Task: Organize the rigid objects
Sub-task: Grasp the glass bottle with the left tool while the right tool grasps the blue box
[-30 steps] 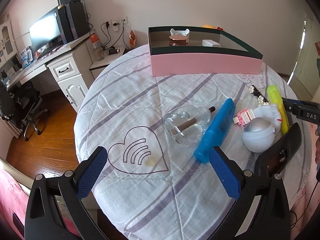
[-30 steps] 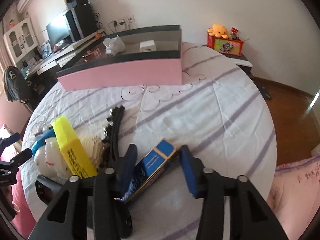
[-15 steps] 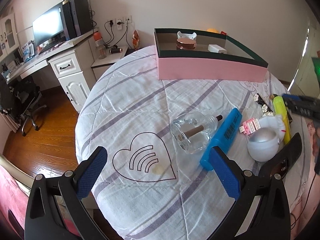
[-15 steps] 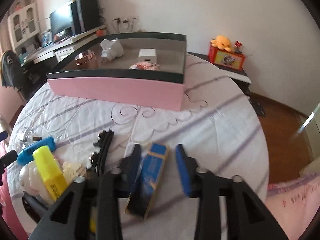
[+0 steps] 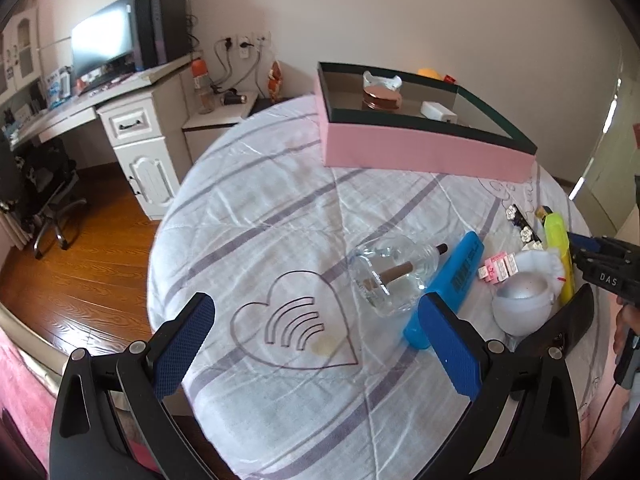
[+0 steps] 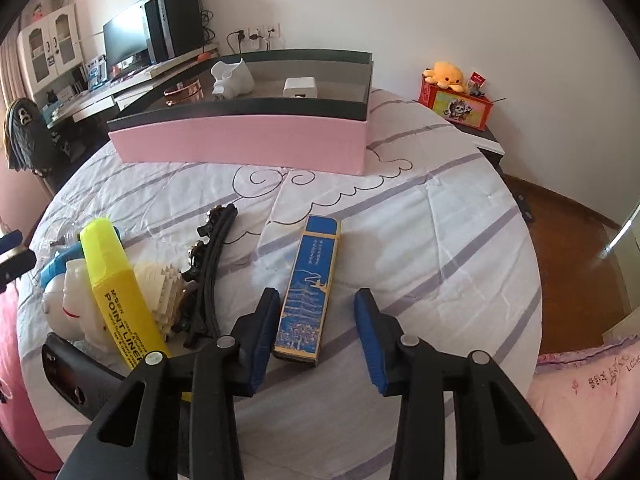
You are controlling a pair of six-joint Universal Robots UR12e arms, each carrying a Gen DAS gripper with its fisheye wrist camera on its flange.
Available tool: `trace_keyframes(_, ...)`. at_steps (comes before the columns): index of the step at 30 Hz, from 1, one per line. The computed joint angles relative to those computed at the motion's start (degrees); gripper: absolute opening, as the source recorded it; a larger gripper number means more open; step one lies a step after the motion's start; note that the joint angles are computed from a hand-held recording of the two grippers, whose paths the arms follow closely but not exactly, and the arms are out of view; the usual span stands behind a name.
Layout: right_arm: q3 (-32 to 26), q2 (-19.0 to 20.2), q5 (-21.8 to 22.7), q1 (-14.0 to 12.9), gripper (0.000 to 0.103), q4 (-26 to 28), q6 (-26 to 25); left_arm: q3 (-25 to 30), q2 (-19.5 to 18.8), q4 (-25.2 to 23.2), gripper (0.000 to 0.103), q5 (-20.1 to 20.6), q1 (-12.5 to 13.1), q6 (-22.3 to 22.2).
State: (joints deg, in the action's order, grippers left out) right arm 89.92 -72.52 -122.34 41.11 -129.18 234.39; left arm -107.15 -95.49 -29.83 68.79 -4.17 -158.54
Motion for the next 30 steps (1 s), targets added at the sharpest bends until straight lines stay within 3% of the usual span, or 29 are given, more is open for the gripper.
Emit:
trace_keyframes(2, 0.1, 0.0, -0.1, 0.0, 0.040, -0.3, 0.2, 0.5, -0.8, 0.0, 0.103, 1.1, -0.8, 0.6)
trace_keyframes(9, 0.7, -0.2, 0.3, -0.2, 0.040, -1.6, -0.3, 2.3, -2.8, -1.2, 0.103, -1.6, -1.9, 0.6)
trace_keyframes(12, 0.6, -0.1, 0.3, -0.4, 0.040, -1.8, -0.5, 2.1, -3.4, 1.2, 0.101, -1.7, -2.2, -0.3)
trace_keyframes(14, 0.6, 0.0, 0.2, -0.5, 0.040, -2.0, -0.6, 1.9, -3.6, 1.6, 0.081, -2.9, -2.0, -0.6)
trace_keyframes(16, 0.7, 0.0, 0.3, -0.6, 0.040, -2.2, -0.7, 2.1, -3.8, 1.6, 0.064, 0.3, -2.6, 0.6)
trace_keyframes(19, 0.6, 0.0, 0.1, -0.6, 0.040, -2.1, -0.7, 1.8, -3.8, 2.1, 0.061, 0.3, -2.5, 1.7)
trace_keyframes(21, 0.5, 0.1, -0.3, -0.6, 0.040, -2.0, -0.7, 1.9, -3.8, 2.3, 0.053, 0.5, -2.4, 1.6)
trace_keyframes(24, 0.2, 0.4, -1.0, -0.6, 0.040, -1.8, -1.1, 2.1, -3.8, 2.1, 0.052, -0.1, -2.2, 1.4)
trace_keyframes(28, 0.5, 0.2, -0.5, -0.7, 0.021, -2.5, -2.0, 2.0, -3.5, 2.3, 0.052, -0.5, -2.0, 1.1)
trace_keyframes(30, 0.6, 0.0, -0.5, -0.8, 0.021, -2.6, -2.2, 2.0, -3.4, 2.3, 0.052, -1.3, -1.8, 1.1)
